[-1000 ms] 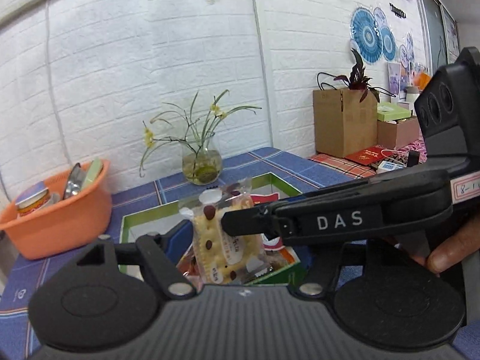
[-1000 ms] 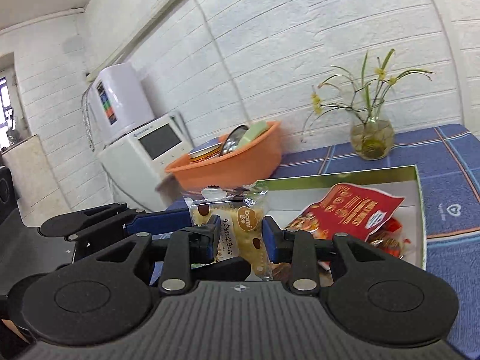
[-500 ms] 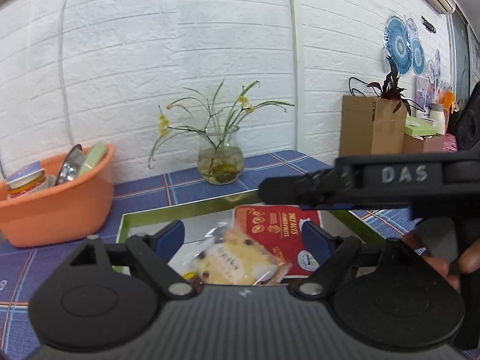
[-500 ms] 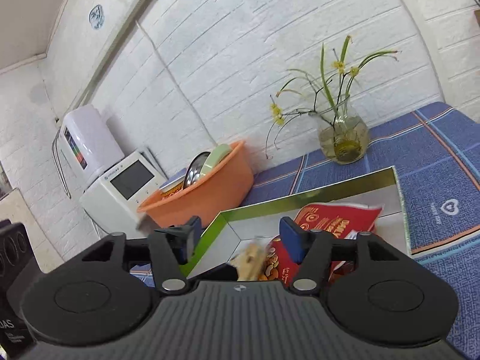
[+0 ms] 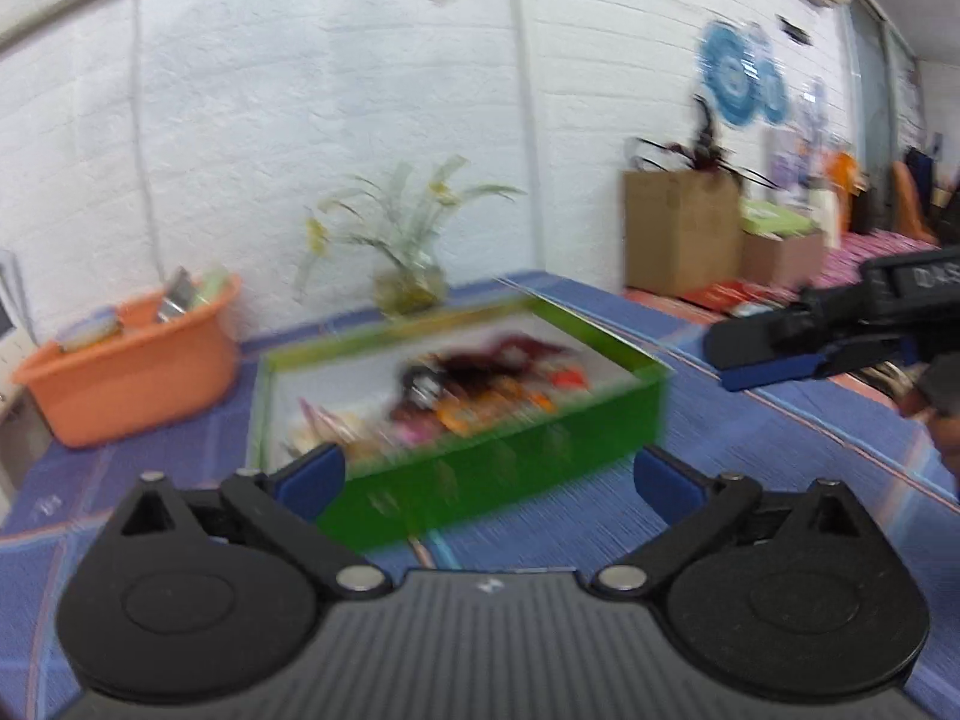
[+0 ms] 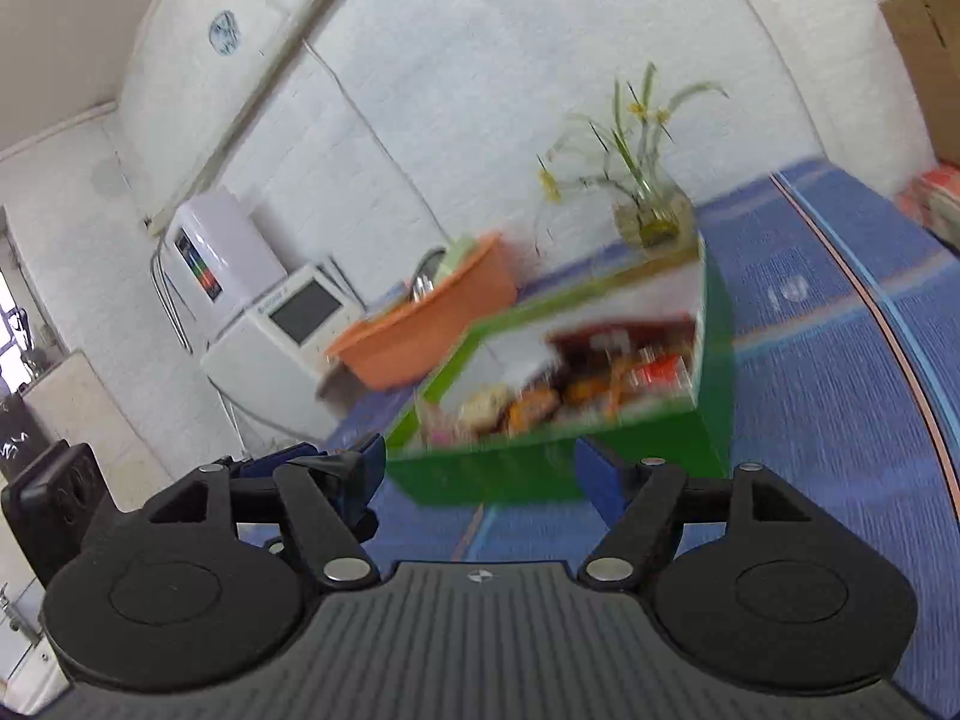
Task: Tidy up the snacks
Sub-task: 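Grasp the white printed snack bag with the left tool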
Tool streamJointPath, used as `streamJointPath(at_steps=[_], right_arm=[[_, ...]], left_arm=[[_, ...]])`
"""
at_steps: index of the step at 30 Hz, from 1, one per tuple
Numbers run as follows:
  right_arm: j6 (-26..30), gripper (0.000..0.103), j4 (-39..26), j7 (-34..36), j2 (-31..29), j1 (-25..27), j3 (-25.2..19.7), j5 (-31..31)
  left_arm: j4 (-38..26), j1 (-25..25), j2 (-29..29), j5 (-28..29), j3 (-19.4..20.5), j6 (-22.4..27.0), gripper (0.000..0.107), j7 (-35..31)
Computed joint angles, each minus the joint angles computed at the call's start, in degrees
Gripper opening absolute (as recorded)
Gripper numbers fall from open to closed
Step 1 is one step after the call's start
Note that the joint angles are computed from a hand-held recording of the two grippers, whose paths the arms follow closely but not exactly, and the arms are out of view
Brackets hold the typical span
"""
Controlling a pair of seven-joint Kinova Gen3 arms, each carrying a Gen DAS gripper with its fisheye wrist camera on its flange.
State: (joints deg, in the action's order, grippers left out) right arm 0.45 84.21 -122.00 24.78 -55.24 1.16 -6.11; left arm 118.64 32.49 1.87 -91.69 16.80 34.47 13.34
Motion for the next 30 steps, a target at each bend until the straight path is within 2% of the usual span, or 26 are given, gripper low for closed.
streamJointPath(at_steps=[1,3,4,6,8,10,13,15,17,20,21,22,23,24,25,28,30], right_arm=[[1.7,0.103,0.7,-0.7,-0.7,-1.3,1.1,-0.7],[5.7,0.103,1.1,-4.4,-1.2,-4.8,4.8,-1.6],[8.0,0.103,0.8,-6.8,-1.2,-6.1,6.3,-2.0],[12.4,0.103,-0.1,-11.1,-0.9,-6.1,6.2,-2.9],[15.7,0.103,-1.2,-13.3,-0.3,-3.6,3.3,-4.3],[16.3,0.103,-0.9,-15.5,0.0,-1.3,0.4,-5.4],[12.7,0.103,1.2,-16.7,-0.2,1.6,-3.6,-5.8],[10.3,0.103,1.6,-17.5,0.4,3.6,-6.2,-5.6],[6.2,0.103,2.3,-17.0,1.6,7.3,-11.0,-5.9],[6.1,0.103,0.2,-14.0,3.3,8.3,-12.9,-3.0],[6.1,0.103,-0.5,-11.7,4.0,9.3,-14.6,-1.7],[6.7,0.103,-1.6,-9.4,4.9,10.7,-17.1,0.0],[8.3,0.096,-3.1,-7.0,5.7,11.3,-18.5,1.2],[10.7,0.059,-4.7,-5.0,6.3,11.1,-18.9,1.9],[13.0,0.059,-6.1,-3.5,6.6,10.2,-18.2,2.8],[17.5,0.052,-9.3,0.2,6.4,7.6,-15.7,4.2],[19.1,0.051,-10.6,2.1,6.2,6.4,-14.7,4.9]], left_arm=[[0.7,0.6,-0.5,1.0,-0.3,-2.3,0.102,-0.8],[1.4,4.8,-0.8,4.1,-3.7,-6.2,0.102,-4.8],[1.2,6.6,-0.4,5.6,-5.0,-6.7,0.102,-7.1],[0.1,7.6,0.9,8.9,-4.5,-5.6,0.102,-11.7],[-1.3,4.4,1.8,13.5,-1.2,-6.0,0.102,-16.4],[-2.4,-0.5,2.8,18.2,3.3,-6.4,0.102,-20.5],[-4.4,-7.5,5.2,25.2,10.2,-5.0,0.102,-27.2],[-5.1,-8.9,7.0,29.2,10.5,-6.4,0.102,-30.1],[-4.3,-8.0,6.8,29.8,6.8,-10.9,0.102,-29.4],[-3.1,-1.3,6.8,25.7,-1.2,-13.3,0.101,-25.0],[-2.7,1.0,6.6,24.8,-3.9,-14.3,0.098,-23.8],[-2.6,3.5,6.4,24.7,-6.5,-14.8,0.088,-23.5],[-2.6,6.0,6.0,25.6,-9.2,-15.2,0.072,-24.1],[-2.8,7.9,5.6,27.4,-11.2,-15.2,0.062,-24.8],[-3.0,9.5,5.2,29.7,-13.2,-15.2,0.052,-26.1],[-2.1,14.4,3.6,33.4,-19.9,-18.0,0.052,-28.6],[-1.6,14.8,2.8,32.1,-19.9,-17.6,0.052,-26.8]])
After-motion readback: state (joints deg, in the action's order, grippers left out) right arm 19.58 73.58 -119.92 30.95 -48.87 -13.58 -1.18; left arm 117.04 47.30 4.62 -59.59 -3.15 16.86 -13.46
